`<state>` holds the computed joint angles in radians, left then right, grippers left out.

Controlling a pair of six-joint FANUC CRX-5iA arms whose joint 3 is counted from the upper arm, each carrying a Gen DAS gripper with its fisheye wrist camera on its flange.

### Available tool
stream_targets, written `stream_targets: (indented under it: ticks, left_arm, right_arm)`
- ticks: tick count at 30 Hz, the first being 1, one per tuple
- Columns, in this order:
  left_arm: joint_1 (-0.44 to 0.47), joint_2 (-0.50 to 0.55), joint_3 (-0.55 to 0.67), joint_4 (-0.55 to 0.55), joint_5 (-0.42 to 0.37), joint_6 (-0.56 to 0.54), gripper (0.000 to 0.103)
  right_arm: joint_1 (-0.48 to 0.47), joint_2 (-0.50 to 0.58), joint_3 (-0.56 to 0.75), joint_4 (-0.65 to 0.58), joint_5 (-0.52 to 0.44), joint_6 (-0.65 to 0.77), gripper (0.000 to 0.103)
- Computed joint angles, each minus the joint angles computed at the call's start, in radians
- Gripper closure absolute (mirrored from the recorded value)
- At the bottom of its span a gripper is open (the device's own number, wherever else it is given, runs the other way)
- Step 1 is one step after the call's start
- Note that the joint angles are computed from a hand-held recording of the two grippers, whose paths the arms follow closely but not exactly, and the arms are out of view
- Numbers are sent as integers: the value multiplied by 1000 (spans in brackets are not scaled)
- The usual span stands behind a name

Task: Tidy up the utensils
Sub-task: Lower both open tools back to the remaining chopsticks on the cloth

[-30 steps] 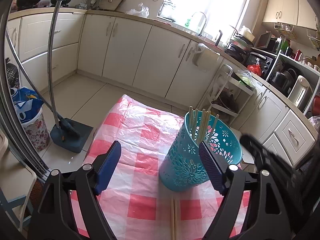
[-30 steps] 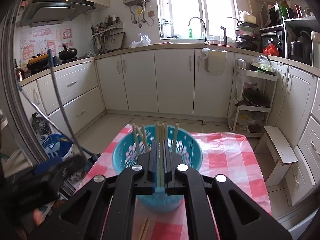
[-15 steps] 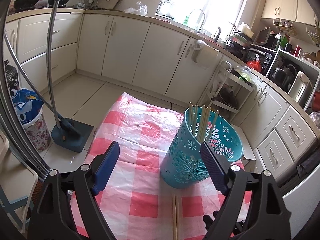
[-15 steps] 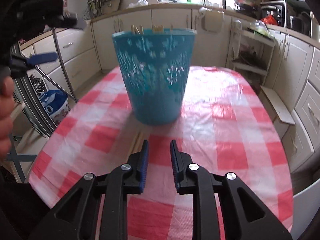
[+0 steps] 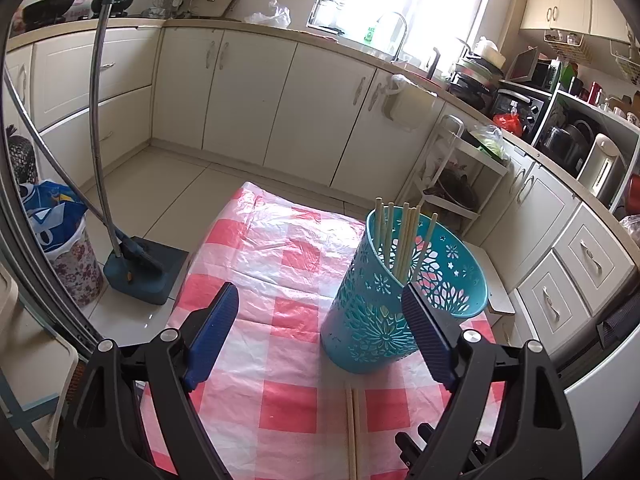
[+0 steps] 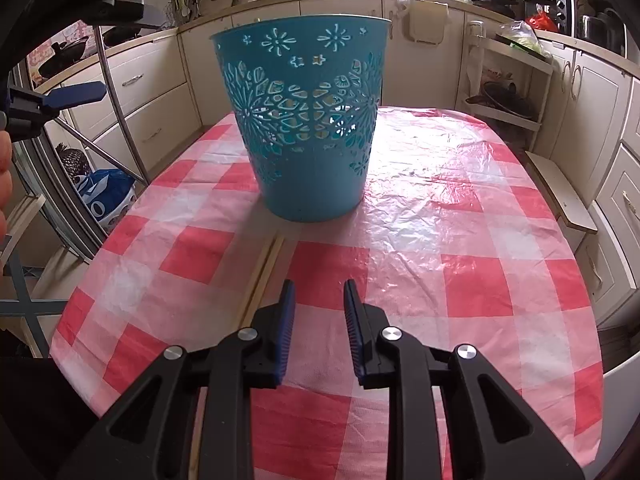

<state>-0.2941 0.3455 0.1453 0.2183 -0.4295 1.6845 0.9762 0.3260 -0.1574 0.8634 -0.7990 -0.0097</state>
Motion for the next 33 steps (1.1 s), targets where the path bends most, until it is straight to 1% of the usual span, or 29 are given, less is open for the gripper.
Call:
stream_targets:
  ticks: [12,17,20,26,33]
  left_arm:
    - [4,-1,-3,6,-7,-18,23]
    - [10,0,7,-10,-17,-19,23]
    - [32,2,13,-27,-32,15,22]
    - [84,12,12,-18,-76,66,22]
    - [76,31,48,-60,-121,66,22]
  right_arm:
    - [-4,6,10,-40,6,24,75]
    - [-4,5,9,-45,9,25,74]
    - [-4,3,7,-46,17,26,74]
    - [-3,0,4,-48,36,38,74]
    - [-7,8,15,-63,53,57,74]
